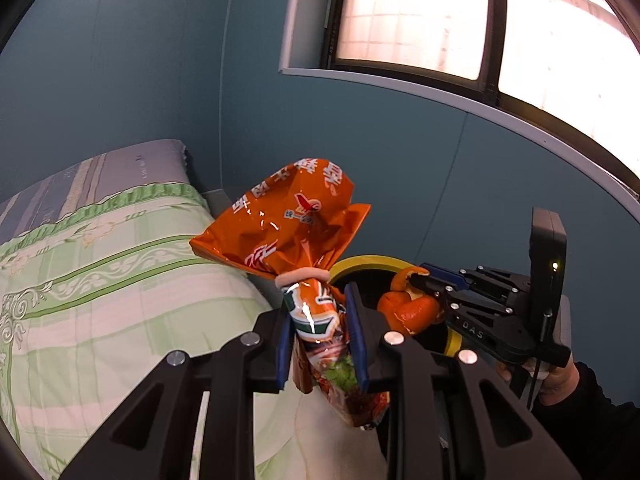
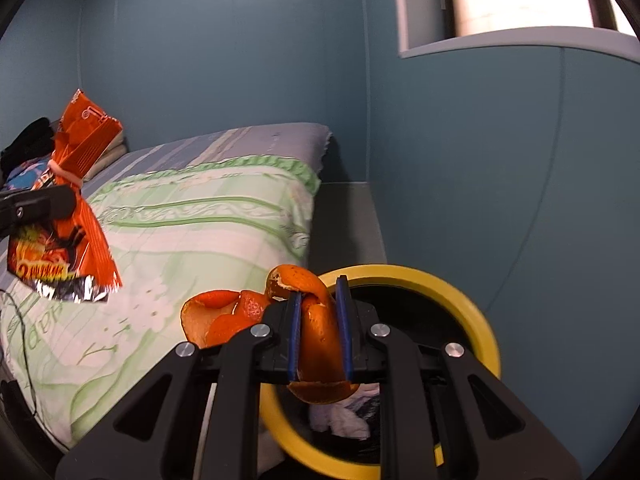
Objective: Collect trash
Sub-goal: 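Lift the wrapper and peels and carry both toward the yellow bin, then open the left tool over the bin while the right tool releases the peels into it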
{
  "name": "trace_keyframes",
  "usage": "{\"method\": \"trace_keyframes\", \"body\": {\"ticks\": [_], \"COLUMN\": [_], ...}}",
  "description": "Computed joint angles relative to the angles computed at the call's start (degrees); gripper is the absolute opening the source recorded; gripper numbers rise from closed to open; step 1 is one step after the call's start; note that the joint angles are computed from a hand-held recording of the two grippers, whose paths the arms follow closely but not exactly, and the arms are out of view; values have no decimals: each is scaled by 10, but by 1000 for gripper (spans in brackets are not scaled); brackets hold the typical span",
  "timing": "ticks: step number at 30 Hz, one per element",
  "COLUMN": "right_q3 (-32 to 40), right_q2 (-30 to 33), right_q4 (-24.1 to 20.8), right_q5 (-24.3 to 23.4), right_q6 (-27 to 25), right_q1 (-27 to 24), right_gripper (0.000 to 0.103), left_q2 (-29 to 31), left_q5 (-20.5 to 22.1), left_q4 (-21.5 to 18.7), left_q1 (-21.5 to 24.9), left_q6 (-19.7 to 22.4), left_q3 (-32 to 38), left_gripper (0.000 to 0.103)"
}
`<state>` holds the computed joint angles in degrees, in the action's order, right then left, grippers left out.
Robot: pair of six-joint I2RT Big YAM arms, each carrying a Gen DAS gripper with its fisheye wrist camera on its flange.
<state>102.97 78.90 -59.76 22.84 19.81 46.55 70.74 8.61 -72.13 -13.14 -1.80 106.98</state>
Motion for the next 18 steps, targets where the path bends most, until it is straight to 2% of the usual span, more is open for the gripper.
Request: {"method": "trace_keyframes", "body": {"ticks": [6,13,18], "right_q3": [-15,-28,-28], "right_q2": [-11,-16,-11], "right_q4": [0,-2,-12], "right_q5": [25,23,44], "right_q6": [-4,5,9], "right_q1": [-22,-54,-64], "right_gripper": [15,15,15], "left_q2": [38,67,88], "left_q5": [-7,-14,-10], "left_q4": [-1,-1,0], "left_q1": [-37,-62,-71], "left_q6": [-1,3,-6], "left_q3": [27,45,54], "left_gripper": [22,22,22]}}
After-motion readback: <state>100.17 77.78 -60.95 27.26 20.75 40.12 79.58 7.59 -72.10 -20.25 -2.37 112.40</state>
